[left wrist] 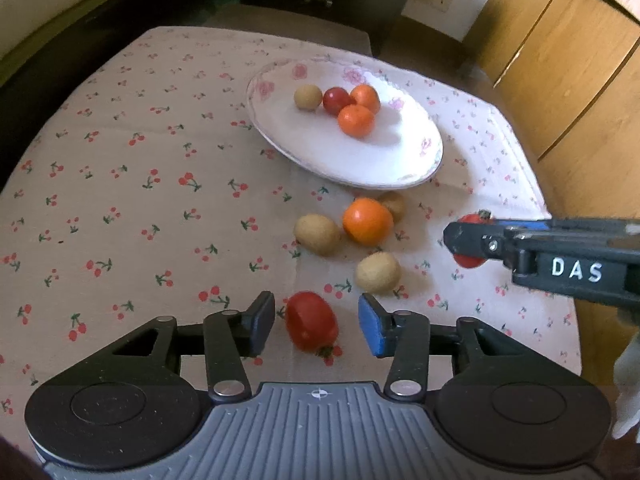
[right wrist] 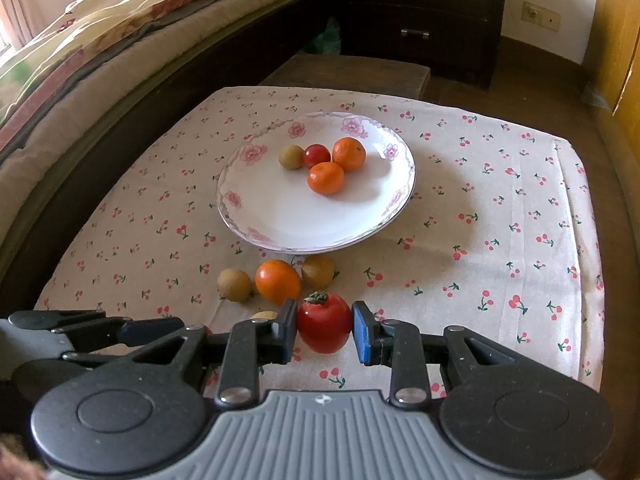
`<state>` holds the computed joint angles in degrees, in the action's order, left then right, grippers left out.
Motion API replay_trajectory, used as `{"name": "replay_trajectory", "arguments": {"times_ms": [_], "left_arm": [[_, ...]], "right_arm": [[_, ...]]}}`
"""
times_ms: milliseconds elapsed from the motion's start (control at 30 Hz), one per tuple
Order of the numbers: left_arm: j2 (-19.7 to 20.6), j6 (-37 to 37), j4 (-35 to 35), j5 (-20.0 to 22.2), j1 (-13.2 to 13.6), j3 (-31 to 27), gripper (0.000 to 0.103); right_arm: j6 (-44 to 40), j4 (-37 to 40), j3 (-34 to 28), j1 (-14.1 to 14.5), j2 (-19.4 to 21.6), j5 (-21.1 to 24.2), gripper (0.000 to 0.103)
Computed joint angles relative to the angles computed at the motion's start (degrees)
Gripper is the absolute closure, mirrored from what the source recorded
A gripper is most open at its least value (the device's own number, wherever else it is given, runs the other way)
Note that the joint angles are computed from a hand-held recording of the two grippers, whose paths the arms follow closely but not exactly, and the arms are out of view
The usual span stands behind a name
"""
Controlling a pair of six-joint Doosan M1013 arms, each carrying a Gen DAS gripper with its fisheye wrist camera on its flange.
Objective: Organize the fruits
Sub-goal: 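Carry both tomatoes over the white bowl and open the left gripper to drop its tomato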
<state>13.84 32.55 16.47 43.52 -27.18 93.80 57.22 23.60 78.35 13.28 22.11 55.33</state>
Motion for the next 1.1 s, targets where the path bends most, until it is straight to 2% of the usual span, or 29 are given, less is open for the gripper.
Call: {"name": "replay_trajectory", "arguments": {"times_ms": [100,233,400,600,800,1100], "left_arm": [[0.31,-0.91,1.06,1.3,-0.51,-0.14,0.053],[0.48,-2.63,2.96,1.73,-0.75,-0.12,0.066],[0.34,-0.67,3.1,1.61,-1.23,-0.15,0.066],[-0.75,-2.79,4.63,-0.52,-0.84,0.15,0.066],[-0.53,-2.89,5.71,-2.47,0.42,-1.41,0.066],[2.12,-2.13,5.31,-3.72,2.92,-4.65,0.066]], "right_arm": [[0.08,0.28,-0.02,-0.09,-0.03,-0.17,0.072],[-0.34,0.73,0.0,-0.15,-0.14,-0.21,0.072],[-0.25,0.95,0.14,-0.09,-0.31,-0.84,0.072],[0.16,1.52,-0.19,-0.06,-0.15,-2.01,0.072],[1.28,1.41,-1.82,0.28,1.09,-2.4,0.072],[3.11,0.52,-5.92,0.94,4.35,-2.26,0.072]]}}
